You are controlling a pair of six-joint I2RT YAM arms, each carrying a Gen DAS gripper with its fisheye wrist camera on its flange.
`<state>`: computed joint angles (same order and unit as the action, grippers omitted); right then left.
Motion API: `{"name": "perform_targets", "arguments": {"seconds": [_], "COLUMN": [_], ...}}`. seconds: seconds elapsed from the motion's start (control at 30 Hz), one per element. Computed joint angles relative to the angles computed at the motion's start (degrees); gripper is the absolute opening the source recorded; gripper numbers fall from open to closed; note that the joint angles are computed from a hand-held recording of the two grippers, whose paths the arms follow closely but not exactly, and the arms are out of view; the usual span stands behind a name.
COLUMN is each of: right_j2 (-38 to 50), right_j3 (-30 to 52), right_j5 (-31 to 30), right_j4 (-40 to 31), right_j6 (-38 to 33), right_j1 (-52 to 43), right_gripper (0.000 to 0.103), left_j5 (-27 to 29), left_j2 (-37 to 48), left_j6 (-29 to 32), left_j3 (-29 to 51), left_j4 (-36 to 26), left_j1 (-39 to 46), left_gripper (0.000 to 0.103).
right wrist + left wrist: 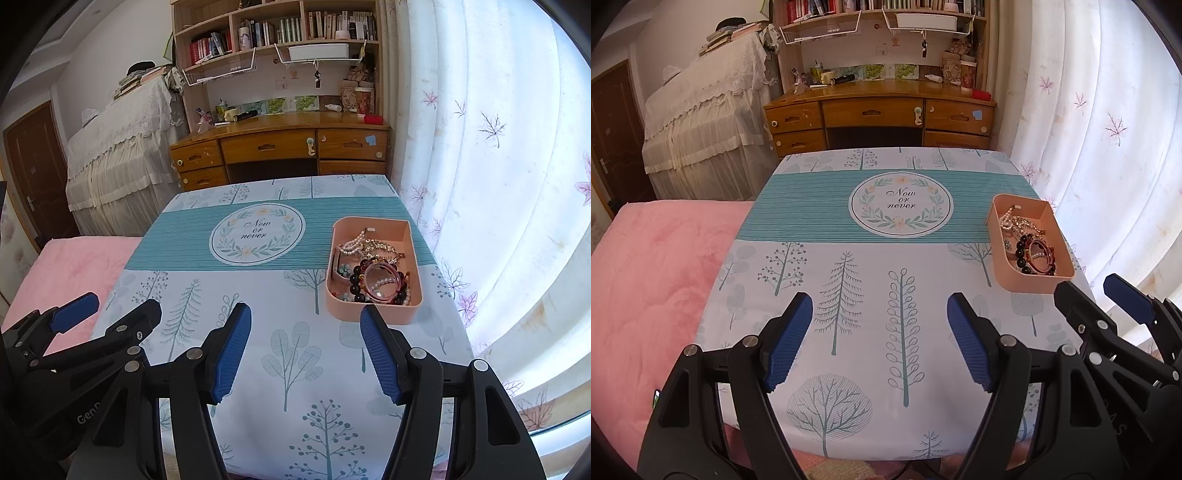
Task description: Organize jewelry
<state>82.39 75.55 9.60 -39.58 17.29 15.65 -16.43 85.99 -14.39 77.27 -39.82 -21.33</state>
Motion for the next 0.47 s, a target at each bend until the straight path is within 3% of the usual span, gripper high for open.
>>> {"name": "perform_targets", "arguments": {"seconds": [0.47], "right_j2": [0.3], "right_j3": [0.0], "right_j5": [0.0], "right_j4": [-0.5], "right_j6": [-0.4], "right_j1": [-0.1], "right_gripper": [0.063], "left_j5": [1.8], "left_j2": [0.7], "left_j6": [0.8], "left_j3": [-0.1], "left_j4": [0.5], "left_j1": [1.4], "left_gripper": [0.073]}}
